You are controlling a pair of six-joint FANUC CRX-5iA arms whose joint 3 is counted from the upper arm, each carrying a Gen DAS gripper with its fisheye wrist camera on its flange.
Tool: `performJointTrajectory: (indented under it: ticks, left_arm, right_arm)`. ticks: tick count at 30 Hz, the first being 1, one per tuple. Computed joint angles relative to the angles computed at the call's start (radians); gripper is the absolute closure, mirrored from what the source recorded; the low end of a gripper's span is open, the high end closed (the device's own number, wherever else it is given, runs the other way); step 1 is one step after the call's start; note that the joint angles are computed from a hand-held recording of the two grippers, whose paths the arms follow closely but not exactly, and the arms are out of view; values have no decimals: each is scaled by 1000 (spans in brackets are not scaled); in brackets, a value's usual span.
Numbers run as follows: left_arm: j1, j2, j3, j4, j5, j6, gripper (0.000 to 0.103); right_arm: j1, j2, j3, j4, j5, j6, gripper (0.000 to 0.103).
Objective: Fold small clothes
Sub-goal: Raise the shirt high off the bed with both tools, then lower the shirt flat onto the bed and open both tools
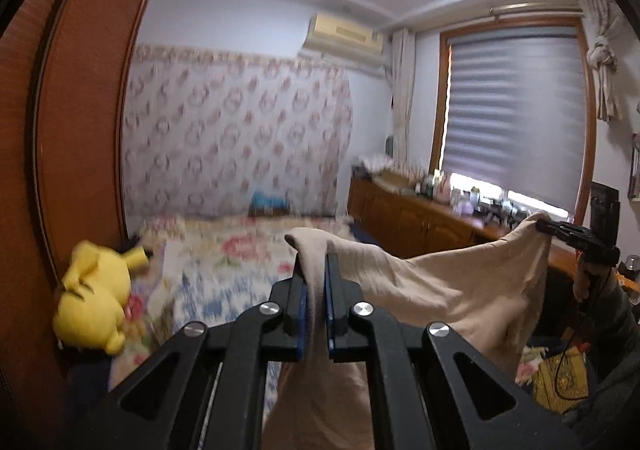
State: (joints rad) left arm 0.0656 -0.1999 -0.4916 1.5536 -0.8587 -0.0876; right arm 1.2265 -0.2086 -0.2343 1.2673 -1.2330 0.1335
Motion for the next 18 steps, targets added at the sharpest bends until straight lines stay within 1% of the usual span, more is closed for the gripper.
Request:
performJointTrajectory:
  ticks: [4, 7, 8, 11, 15, 18]
  left_arm:
    - [1, -7, 59, 42, 22, -29, 99]
    - [-16, -1, 107, 90, 64, -63, 99]
    - [-22, 8, 127, 107, 78, -72, 99]
    - [-27, 48, 195, 111, 107, -63, 99]
    - [-36, 121, 300, 77, 155, -18, 99]
    - [-47, 211, 407, -6, 206, 59, 99]
  right_arm:
    - [17, 35, 114, 86, -22, 118, 95]
    - [10, 73, 197, 130, -31, 210, 95]
    - [7, 83, 223, 134, -31, 233, 95]
    - [-21, 119, 308, 133, -20, 307, 95]
    - [-96, 175, 434, 90, 7, 422, 95]
    - [-166, 215, 513, 26, 8, 483, 95]
